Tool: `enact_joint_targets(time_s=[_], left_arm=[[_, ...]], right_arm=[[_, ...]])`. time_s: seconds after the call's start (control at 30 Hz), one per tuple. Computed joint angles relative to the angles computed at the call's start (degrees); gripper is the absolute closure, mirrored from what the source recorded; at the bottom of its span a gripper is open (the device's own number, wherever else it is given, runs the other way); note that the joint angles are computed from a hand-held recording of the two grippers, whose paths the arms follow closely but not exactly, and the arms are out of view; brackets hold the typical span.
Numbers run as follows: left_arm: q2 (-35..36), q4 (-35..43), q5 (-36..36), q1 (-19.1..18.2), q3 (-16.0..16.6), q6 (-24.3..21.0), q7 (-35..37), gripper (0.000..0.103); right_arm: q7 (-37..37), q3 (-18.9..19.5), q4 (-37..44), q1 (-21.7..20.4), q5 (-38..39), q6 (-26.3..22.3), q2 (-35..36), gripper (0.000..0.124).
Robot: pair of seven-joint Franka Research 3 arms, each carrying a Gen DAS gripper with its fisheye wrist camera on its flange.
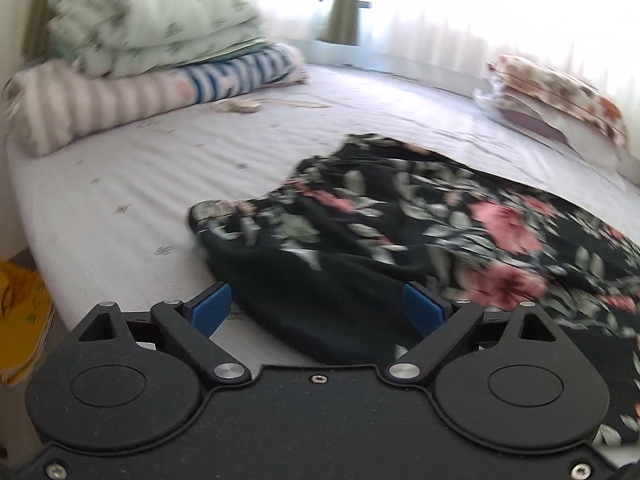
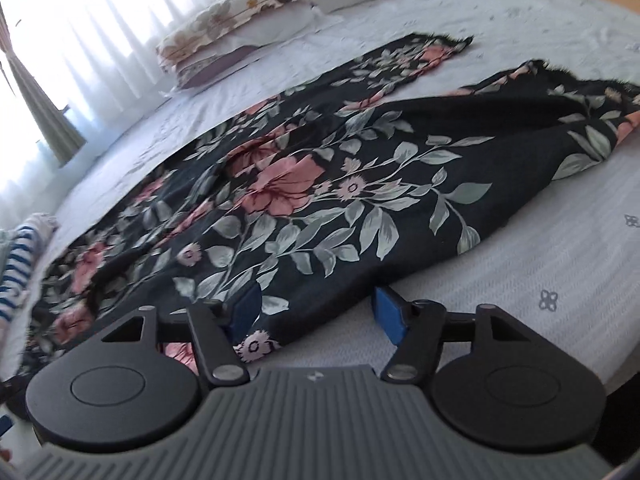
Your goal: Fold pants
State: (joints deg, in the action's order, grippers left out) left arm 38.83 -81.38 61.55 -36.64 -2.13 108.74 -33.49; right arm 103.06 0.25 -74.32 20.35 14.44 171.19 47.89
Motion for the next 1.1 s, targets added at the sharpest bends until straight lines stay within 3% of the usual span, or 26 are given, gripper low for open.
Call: enact_joint_targets(time_s=[0.07,0.2,0.27,0.33,0.37,0.4,0.43,0.47,0.5,0.53,0.67,0.8,0.93,1.07,1.1], left_arm=[[-0.61,-1.54,-0.29,0.25,0.18,0.14,-2.31,0.01],[-1.56,-4.28,-0.14,1.46,0.14,2.26,-6.57,0.01],[-1.68,-5.21,1.06,1.52,0.52,2.49,-8.62,0.012],[-1.44,-5.42,1.98,1.85,0.73,2.39,-9.44,0.029],[-1.39,-5.4,2.16,2.21,0.7,2.53,-9.19,0.051],[-1.3,-5.33,2.04,2.51,0.66,2.31,-8.94,0.07],[-1.04,-4.73,1.36,3.0,0.58,1.91,-8.45,0.079],[-1.25,-4.88,0.98,3.44,0.54,2.13,-8.59,0.095],[-1.96,-5.77,1.1,3.87,0.54,3.15,-9.25,0.099],[-2.77,-6.76,1.44,4.16,0.55,4.11,-10.13,0.099],[-4.54,-7.87,3.85,3.89,0.49,3.15,-9.57,0.101],[-5.96,-7.98,5.82,2.96,-0.03,-0.21,-9.23,0.101],[-6.09,-6.81,5.59,1.77,-0.85,-6.77,-7.69,0.101],[-6.2,-7.21,3.59,2.59,-2.01,-8.6,-5.63,0.101],[-6.14,-7.3,2.9,2.97,-2.23,-8.3,-5.49,0.101]], right_arm=[[6.42,-6.92,-2.03,5.41,-2.05,1.2,-0.74,0.056],[8.36,-4.64,-7.91,4.83,-0.09,7.13,-3.4,0.056],[9.07,-4.55,-5.67,4.52,0.63,6.57,-1.86,0.056],[11.63,-6.77,-1.38,5.5,0.89,5.46,1.09,0.061],[13.37,-8.57,1.27,6.3,0.68,5.1,3.13,0.064],[15.88,-11.26,4.16,7.57,0.26,3.8,5.24,0.075],[19.72,-15.27,6.99,9.51,-0.33,2.41,7.49,0.089],[23.28,-17.95,9.43,10.54,-1.88,0.27,9.1,0.095],[24.46,-18.62,11.05,10.54,-2.17,-1.37,9.85,0.113],[24.23,-17.3,11.3,9.6,-2.29,-1.33,9.65,0.121],[22.56,-12.29,6.15,6.45,-4.11,0.84,5.2,0.122],[21.78,-13.5,-2.62,7.89,-6.42,5.48,-0.61,0.122],[19.42,-15.65,-10.64,10.26,-6.79,9.48,-5.67,0.122],[16.09,-16.95,-14.3,11.61,-5.98,9.58,-7.52,0.122],[15.25,-15.76,-14.58,10.73,-5.58,8.64,-7.8,0.122]])
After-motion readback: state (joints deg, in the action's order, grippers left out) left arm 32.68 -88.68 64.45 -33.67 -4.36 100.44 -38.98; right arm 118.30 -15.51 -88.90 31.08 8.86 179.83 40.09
